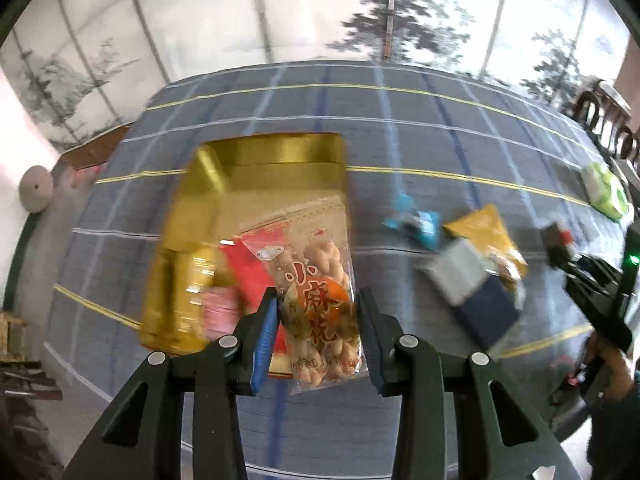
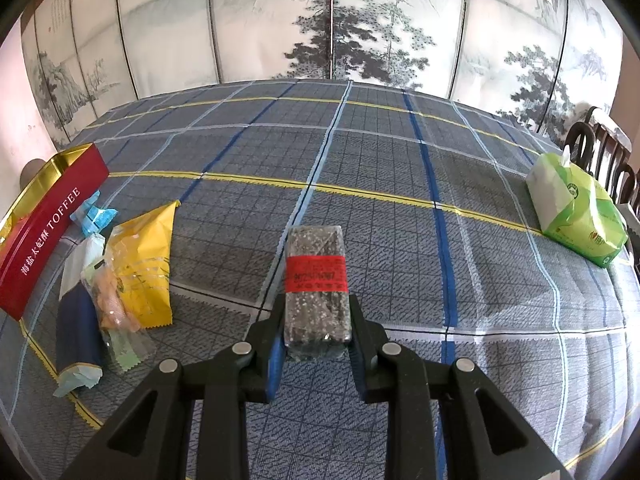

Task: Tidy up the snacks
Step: 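Carry the puffed snack bag into the gold tin and open the left gripper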

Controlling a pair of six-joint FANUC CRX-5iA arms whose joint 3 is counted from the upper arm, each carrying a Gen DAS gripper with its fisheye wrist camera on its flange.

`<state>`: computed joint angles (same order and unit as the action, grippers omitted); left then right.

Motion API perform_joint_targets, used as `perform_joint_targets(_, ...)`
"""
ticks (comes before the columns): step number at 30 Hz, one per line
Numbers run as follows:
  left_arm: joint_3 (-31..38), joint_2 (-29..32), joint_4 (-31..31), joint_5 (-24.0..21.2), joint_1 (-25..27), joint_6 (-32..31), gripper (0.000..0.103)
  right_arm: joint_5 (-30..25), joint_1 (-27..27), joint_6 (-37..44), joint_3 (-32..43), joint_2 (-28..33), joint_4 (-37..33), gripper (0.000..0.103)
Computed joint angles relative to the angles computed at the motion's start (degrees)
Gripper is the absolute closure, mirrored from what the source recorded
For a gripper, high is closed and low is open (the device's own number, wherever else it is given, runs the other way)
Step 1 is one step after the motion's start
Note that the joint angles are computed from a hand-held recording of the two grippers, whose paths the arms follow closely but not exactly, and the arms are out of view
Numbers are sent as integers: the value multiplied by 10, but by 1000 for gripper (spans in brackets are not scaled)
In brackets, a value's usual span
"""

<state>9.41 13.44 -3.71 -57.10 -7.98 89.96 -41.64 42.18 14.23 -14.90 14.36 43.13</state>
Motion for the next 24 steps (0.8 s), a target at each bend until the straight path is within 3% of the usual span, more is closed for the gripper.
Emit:
perform_joint_targets(8, 17, 16, -38, -22, 46, 12, 68, -5, 1, 2, 2, 1, 0, 76)
perform_joint_targets(24, 6, 39, -15, -2, 79, -57, 68, -39, 10, -7, 20, 12, -4, 76)
